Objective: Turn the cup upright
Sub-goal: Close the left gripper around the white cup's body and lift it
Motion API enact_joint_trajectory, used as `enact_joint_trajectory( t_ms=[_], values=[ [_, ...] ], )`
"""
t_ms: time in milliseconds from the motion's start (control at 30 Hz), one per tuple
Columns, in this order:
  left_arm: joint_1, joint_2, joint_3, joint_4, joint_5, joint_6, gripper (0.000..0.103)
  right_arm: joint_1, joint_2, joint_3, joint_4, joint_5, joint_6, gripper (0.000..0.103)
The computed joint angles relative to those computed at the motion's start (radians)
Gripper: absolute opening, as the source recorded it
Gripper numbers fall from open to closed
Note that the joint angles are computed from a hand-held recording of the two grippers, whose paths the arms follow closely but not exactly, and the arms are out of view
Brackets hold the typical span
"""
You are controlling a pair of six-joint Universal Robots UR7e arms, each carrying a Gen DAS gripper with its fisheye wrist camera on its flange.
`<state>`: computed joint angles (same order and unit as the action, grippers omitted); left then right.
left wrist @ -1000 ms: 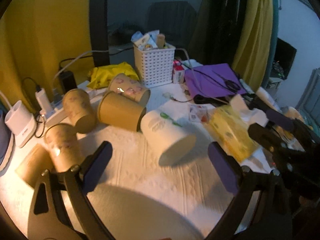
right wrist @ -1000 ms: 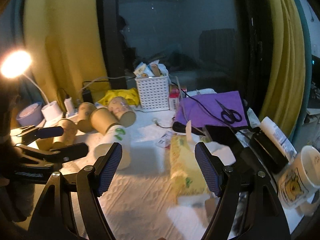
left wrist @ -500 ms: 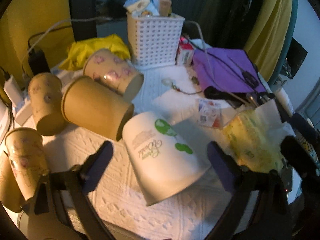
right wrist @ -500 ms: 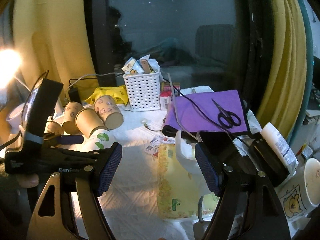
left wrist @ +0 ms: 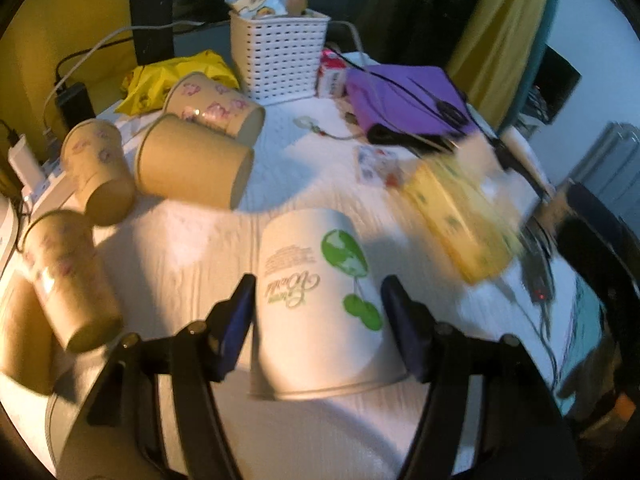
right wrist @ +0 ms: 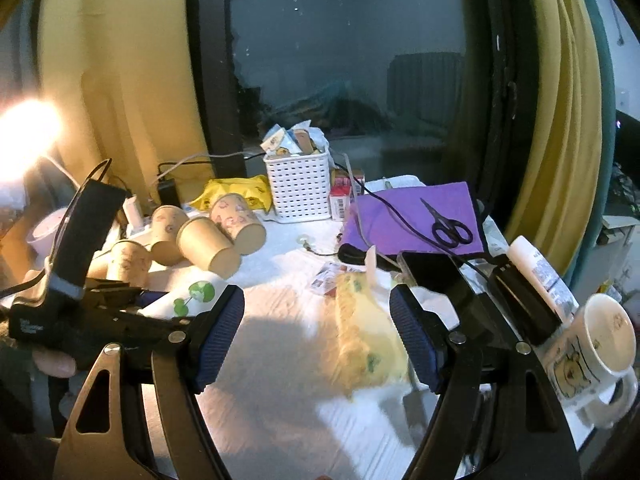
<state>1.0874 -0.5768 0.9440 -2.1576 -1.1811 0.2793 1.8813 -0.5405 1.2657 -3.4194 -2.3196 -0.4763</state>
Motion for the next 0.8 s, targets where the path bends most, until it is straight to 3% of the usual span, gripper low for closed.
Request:
enact_joint_trajectory(
  t_ms=[200, 433, 600, 800],
  values=[
    [0.009, -0.161, 0.191, -0.046, -0.021, 0.066, 0.064, 0.051, 0.001, 0.062, -0.029, -0.035, 0.047, 0.078],
    [0.039, -0.337, 0.386, -0.073, -0.037, 0.223, 0.065, 0.103, 0.031, 0.114, -0.037, -0.041, 0.142, 0.078],
    [0.071, -0.420, 0.467, -0.084, -0.023, 0.351, 0.065, 0.134, 0.061, 0.141, 0.016, -0.026, 0.249, 0.078],
    [0.111, -0.480, 0.520, -0.072, -0.069, 0.463, 0.065, 0.164, 0.097, 0.146, 0.059, -0.024, 0.316, 0.078]
  ],
)
